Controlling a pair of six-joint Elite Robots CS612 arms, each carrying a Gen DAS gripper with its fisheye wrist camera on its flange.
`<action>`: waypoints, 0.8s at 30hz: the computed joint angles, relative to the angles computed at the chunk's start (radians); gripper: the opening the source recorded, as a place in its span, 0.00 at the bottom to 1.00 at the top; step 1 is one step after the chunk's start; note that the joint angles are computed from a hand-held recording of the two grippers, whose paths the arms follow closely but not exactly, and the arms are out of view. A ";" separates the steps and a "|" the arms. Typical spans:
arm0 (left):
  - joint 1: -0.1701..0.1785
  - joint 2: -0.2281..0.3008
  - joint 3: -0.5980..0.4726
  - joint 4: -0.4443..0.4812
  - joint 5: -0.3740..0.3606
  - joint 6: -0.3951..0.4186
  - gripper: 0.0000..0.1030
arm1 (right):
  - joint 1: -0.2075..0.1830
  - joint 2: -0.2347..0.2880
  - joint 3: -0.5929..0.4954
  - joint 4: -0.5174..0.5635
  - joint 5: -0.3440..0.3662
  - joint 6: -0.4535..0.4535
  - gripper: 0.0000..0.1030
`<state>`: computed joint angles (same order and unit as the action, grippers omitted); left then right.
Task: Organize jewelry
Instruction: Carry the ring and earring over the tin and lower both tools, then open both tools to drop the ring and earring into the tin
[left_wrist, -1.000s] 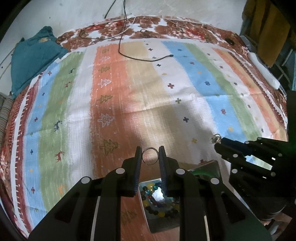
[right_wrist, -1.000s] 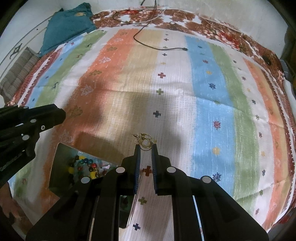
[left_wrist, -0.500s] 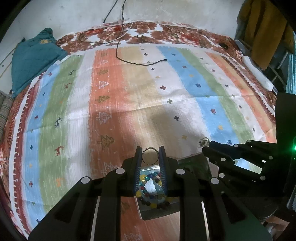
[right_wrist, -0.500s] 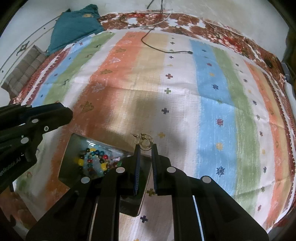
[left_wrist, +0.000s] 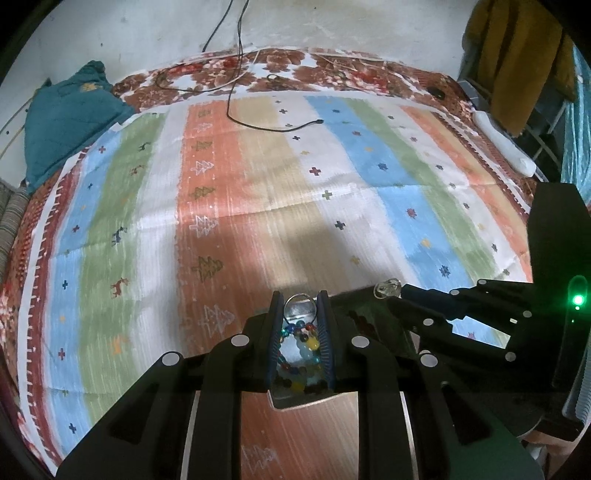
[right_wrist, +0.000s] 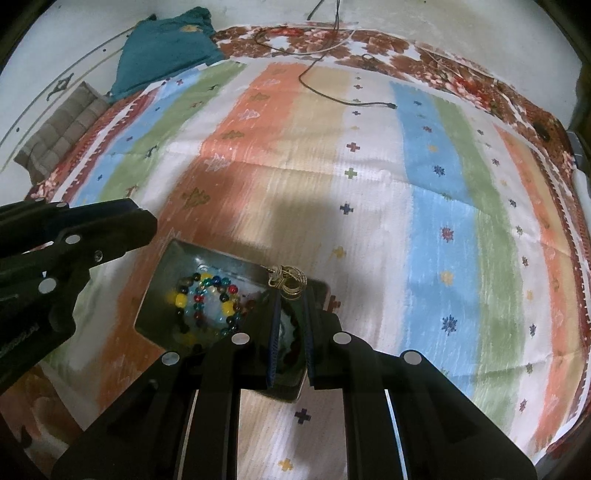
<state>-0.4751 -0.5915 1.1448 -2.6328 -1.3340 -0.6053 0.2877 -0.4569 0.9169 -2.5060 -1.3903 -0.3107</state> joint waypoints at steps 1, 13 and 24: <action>-0.002 -0.004 0.007 -0.006 0.002 -0.001 0.18 | 0.000 -0.003 0.006 -0.003 0.004 -0.002 0.12; -0.008 -0.026 0.056 -0.049 -0.008 -0.019 0.18 | -0.003 -0.028 0.057 -0.022 0.056 -0.020 0.12; -0.006 -0.040 0.079 -0.059 0.004 -0.067 0.29 | -0.007 -0.042 0.079 -0.041 0.038 -0.001 0.25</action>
<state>-0.4815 -0.6314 1.2237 -2.6913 -1.3304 -0.6728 0.2812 -0.4987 0.9957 -2.5473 -1.3523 -0.3112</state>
